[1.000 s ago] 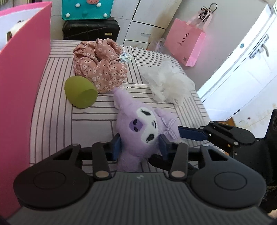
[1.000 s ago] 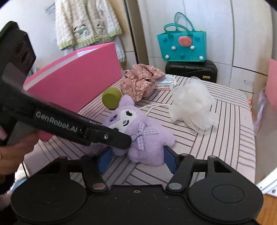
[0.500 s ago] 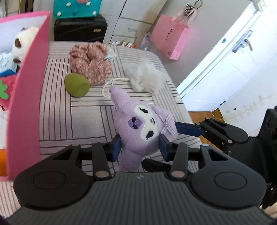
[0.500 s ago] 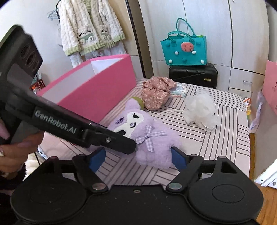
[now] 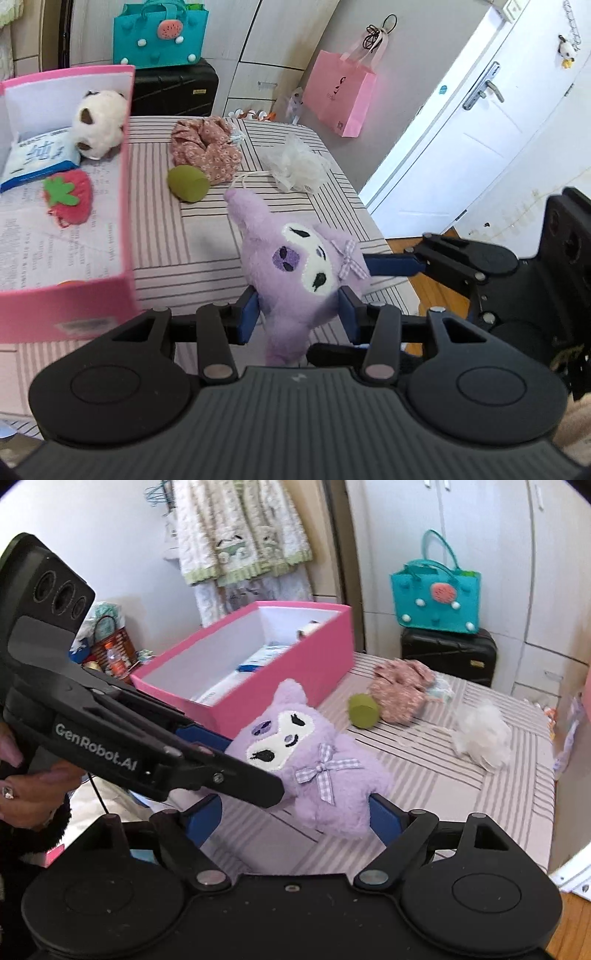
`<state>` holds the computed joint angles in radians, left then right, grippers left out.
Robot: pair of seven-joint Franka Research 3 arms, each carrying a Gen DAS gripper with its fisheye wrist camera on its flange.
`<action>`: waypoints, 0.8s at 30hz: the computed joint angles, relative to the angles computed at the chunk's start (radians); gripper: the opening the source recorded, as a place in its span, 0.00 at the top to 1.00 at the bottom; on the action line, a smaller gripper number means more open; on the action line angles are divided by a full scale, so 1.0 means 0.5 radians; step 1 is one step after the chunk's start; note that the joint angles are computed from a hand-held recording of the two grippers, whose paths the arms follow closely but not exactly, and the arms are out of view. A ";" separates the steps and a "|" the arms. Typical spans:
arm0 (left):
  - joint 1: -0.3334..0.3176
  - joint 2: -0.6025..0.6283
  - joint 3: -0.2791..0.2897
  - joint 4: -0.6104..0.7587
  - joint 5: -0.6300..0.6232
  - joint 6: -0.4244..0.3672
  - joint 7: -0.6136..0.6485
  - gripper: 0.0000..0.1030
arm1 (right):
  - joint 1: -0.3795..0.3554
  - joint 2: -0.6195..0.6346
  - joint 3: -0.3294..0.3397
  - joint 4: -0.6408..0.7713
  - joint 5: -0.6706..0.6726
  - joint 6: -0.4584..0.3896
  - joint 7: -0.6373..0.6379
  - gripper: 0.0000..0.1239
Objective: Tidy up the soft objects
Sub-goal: 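Lift the purple plush with the left gripper and carry it toward the box, then lower the purple plush into the pink box and open the left gripper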
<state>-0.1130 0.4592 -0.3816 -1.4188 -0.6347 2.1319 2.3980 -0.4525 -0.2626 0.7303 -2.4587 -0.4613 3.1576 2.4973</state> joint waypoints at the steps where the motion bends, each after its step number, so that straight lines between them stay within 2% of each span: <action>1: 0.026 -0.014 0.002 -0.003 -0.016 -0.023 0.013 0.57 | 0.015 0.003 -0.002 0.020 -0.007 -0.007 -0.017 0.28; 5: 0.117 -0.130 0.011 -0.113 -0.147 0.009 0.129 0.57 | 0.120 0.059 -0.062 0.131 -0.060 -0.022 -0.101 0.28; 10: 0.166 -0.227 0.073 -0.182 -0.267 0.038 0.235 0.57 | 0.254 0.197 -0.155 0.331 -0.210 -0.078 -0.170 0.28; 13: 0.180 -0.209 0.110 -0.136 -0.282 0.052 0.243 0.57 | 0.382 0.329 -0.262 0.470 -0.243 -0.105 -0.277 0.28; 19: 0.215 -0.031 0.126 0.115 -0.235 0.053 0.129 0.57 | 0.515 0.636 -0.391 0.792 -0.377 -0.091 -0.331 0.29; 20: 0.219 0.005 0.121 0.167 -0.219 0.065 0.116 0.56 | 0.535 0.684 -0.411 0.842 -0.359 -0.075 -0.363 0.29; 23: 0.216 0.078 0.104 0.264 -0.154 0.155 0.080 0.56 | 0.487 0.826 -0.330 0.979 -0.088 -0.085 -0.714 0.30; 24: 0.207 0.120 0.100 0.320 -0.120 0.180 0.057 0.56 | 0.522 0.872 -0.360 1.039 -0.084 -0.110 -0.745 0.31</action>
